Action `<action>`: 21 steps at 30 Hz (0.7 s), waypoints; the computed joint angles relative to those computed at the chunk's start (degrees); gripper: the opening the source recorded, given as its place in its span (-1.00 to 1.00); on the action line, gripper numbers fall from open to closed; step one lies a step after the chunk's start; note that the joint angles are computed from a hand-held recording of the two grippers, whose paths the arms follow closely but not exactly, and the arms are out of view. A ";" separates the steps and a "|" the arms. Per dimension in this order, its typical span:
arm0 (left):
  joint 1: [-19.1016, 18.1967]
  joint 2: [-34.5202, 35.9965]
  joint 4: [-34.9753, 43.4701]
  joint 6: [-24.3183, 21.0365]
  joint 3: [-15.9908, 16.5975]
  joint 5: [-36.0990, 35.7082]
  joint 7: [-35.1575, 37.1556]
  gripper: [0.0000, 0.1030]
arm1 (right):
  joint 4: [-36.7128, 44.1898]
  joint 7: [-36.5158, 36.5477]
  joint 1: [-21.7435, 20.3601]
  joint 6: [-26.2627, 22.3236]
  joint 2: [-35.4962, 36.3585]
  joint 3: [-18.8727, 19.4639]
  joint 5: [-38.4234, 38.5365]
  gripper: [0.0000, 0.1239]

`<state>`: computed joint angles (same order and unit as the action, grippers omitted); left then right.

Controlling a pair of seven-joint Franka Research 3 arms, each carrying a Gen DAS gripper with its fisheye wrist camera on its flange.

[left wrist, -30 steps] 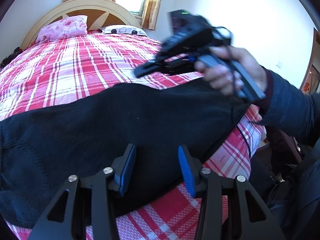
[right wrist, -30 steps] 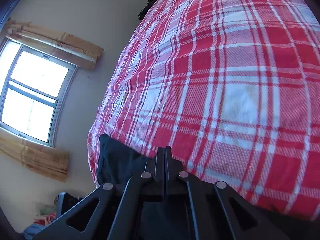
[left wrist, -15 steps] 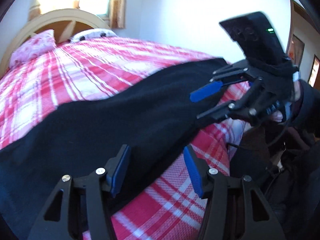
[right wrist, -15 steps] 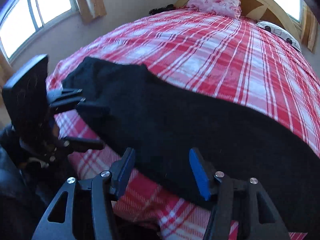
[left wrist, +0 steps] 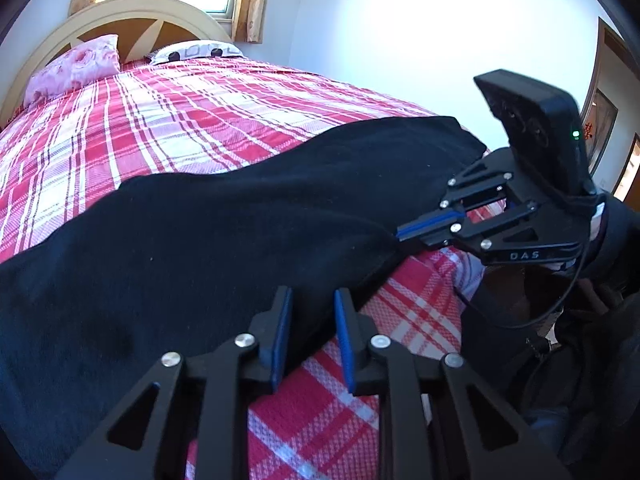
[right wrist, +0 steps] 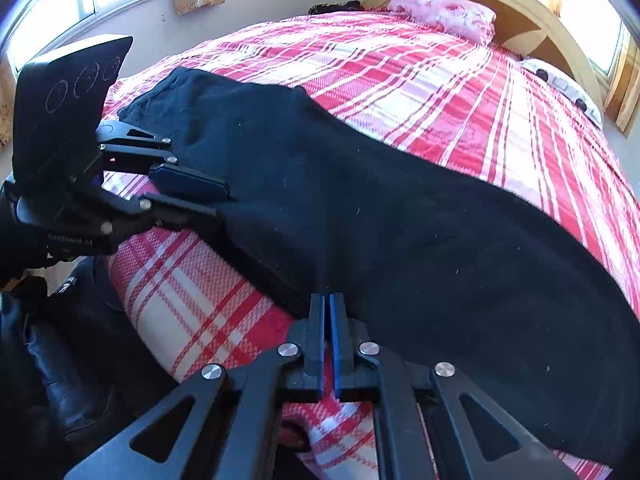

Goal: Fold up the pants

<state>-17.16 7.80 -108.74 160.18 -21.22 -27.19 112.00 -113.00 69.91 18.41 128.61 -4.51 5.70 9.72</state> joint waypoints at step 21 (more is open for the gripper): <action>-3.48 11.15 17.62 -3.16 -0.61 15.54 -8.47 -0.03 | -13.79 18.13 -8.83 14.46 -13.17 -4.35 12.33 -0.34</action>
